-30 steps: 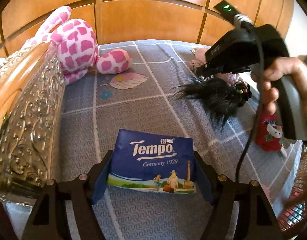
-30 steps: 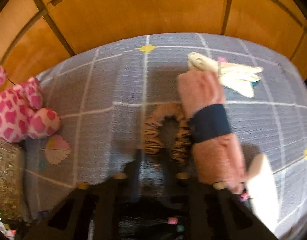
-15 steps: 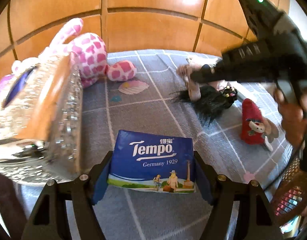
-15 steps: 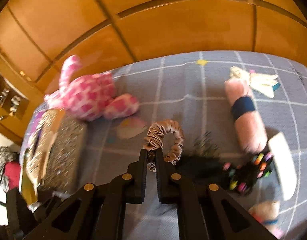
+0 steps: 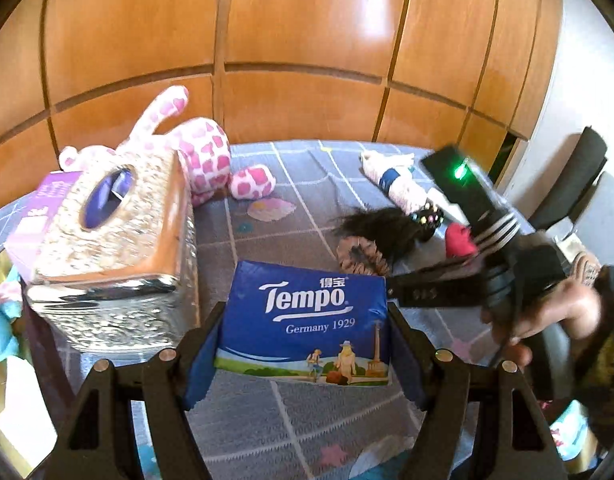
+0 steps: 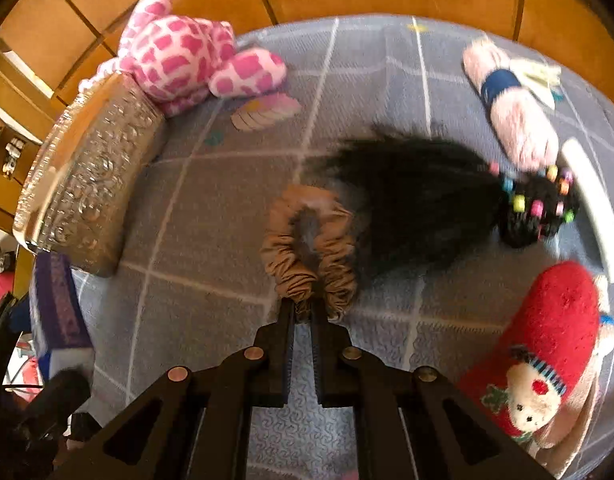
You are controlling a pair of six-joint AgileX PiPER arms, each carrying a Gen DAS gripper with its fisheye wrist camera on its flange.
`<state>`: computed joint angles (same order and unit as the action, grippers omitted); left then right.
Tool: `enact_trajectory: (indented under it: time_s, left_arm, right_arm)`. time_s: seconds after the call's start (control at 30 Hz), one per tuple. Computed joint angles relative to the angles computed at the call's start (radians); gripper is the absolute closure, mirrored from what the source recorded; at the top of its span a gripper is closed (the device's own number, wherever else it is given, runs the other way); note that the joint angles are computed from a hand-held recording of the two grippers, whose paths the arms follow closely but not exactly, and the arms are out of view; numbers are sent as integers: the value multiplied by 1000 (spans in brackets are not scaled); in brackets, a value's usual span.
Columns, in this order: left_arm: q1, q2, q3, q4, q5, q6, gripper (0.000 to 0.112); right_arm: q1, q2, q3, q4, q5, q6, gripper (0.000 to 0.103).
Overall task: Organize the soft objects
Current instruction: 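Grasp the brown satin scrunchie with the right tool while the left tool holds the Tempo pack, then place the Tempo pack in the gold tray and open the left tool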
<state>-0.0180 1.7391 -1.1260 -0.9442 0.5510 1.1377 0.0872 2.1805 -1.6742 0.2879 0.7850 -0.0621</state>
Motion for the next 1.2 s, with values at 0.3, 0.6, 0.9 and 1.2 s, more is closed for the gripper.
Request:
enact_trajectory:
  time_s: [0.3, 0.6, 0.9, 1.2]
  left_arm:
    - [137, -67, -27, -19, 80, -47, 38]
    - [374, -22, -155, -14, 148, -163, 38]
    - [571, 171, -394, 161, 136, -439, 38]
    - [579, 498, -879, 535, 195, -859, 38]
  right_arm:
    - [79, -33, 58, -185, -77, 88, 94]
    - [95, -48, 98, -247, -128, 137, 94]
    - [102, -52, 104, -270, -136, 167, 94]
    - [106, -48, 106, -286, -144, 197, 94]
